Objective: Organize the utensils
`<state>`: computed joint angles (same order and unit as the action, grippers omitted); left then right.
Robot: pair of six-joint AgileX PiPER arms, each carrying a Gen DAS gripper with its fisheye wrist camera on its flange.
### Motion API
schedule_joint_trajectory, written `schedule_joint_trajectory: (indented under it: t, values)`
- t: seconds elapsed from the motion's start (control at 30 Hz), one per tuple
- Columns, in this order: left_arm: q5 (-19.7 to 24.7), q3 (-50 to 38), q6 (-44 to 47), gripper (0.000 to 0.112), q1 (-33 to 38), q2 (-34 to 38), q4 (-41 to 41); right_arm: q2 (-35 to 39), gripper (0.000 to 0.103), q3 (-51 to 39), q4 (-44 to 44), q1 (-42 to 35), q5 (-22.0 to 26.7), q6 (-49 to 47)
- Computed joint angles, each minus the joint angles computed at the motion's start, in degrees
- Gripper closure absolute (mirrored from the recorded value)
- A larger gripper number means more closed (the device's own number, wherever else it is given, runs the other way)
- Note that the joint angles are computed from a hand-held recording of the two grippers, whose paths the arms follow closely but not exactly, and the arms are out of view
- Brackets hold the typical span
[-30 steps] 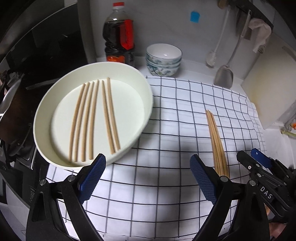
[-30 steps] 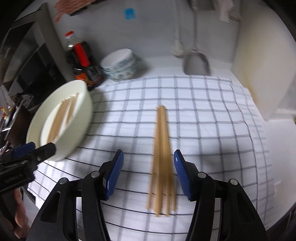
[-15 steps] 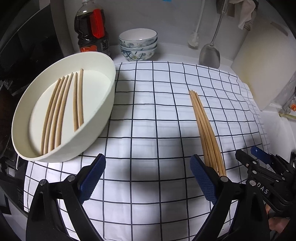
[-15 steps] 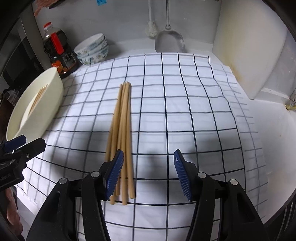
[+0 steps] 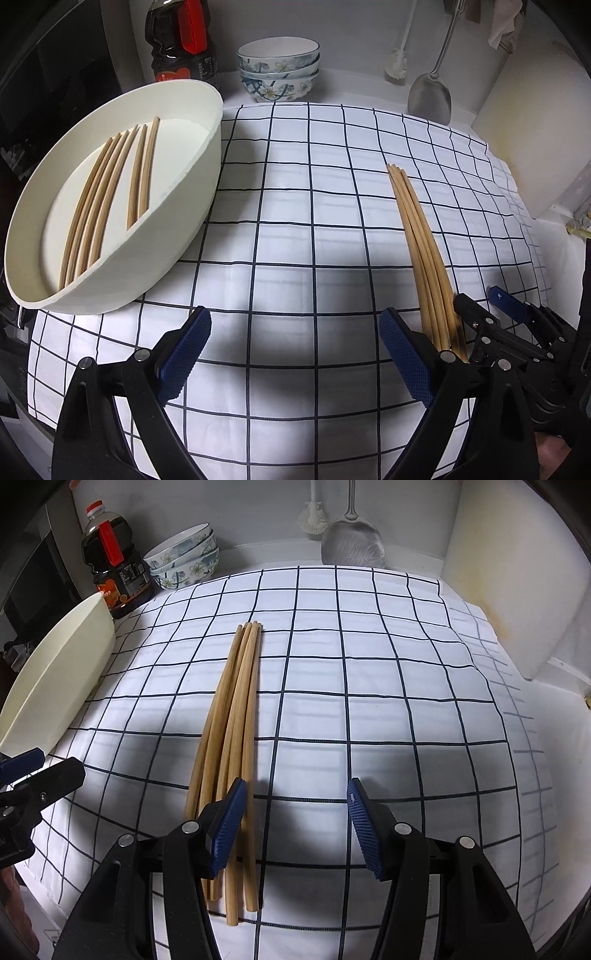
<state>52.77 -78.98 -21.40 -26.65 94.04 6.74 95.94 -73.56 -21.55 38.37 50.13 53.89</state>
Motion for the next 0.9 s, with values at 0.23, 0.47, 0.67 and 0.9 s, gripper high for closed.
schedule_joint_trajectory:
  t: [0.23,0.47,0.67,0.9]
  values:
    - [-0.17,-0.82,-0.34,0.022,-0.34,1.12,0.27,1.20,0.049,-0.61,-0.09,0.16,-0.81,-1.53]
    - [-0.88,-1.14,-0.89,0.022,-0.70,1.96,0.53,2.35,0.058,-1.06,-3.20,0.98,-1.54,-1.36]
    - [-2.34,-1.78,-1.46,0.022,-1.80,3.58,0.21,1.82,0.082,0.00,-4.00,0.86,-3.62,-2.86]
    - [-3.10,-3.43,-2.44,0.022,-4.14,7.04,0.35,-0.45,0.094,3.03,-3.92,-1.56,-5.11,-3.02]
